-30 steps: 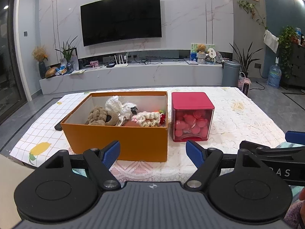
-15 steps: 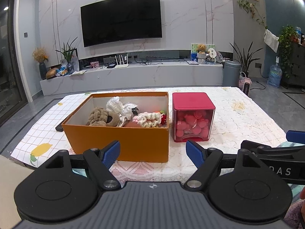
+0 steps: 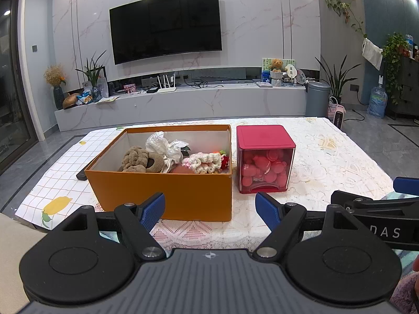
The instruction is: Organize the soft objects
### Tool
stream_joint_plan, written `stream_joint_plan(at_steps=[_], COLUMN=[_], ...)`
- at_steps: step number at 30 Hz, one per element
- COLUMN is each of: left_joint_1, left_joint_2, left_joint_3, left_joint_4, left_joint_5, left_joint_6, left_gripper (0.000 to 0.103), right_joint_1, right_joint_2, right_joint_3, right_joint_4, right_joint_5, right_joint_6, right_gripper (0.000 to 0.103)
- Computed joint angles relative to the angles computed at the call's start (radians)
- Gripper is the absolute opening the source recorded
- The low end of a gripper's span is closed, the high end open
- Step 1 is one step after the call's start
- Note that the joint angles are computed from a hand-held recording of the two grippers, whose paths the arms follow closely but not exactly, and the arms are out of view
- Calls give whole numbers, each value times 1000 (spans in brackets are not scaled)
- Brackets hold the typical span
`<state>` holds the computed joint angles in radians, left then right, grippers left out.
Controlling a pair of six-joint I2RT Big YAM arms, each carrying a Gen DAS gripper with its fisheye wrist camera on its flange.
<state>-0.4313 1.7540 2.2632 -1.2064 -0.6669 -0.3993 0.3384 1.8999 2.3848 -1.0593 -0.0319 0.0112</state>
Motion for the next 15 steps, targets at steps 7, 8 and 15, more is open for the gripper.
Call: stream_joint_plan(at_steps=[7, 8, 15], left_joint_1=[0, -1, -1], left_joint_2=[-3, -2, -3], left_joint_3=[-7, -6, -9], left_joint_4=[6, 5, 8], left_joint_5=[-1, -3, -3], left_joint_6=[3, 3, 6], left_gripper=[92, 92, 92], right_joint_1=[0, 0, 1], right_joint_2=[1, 1, 2], right_joint_3=[0, 0, 1], right_joint_4=[-3, -3, -7], right_joint_5=[1, 1, 2], right_joint_6=[4, 4, 7], right_gripper=[100, 100, 100])
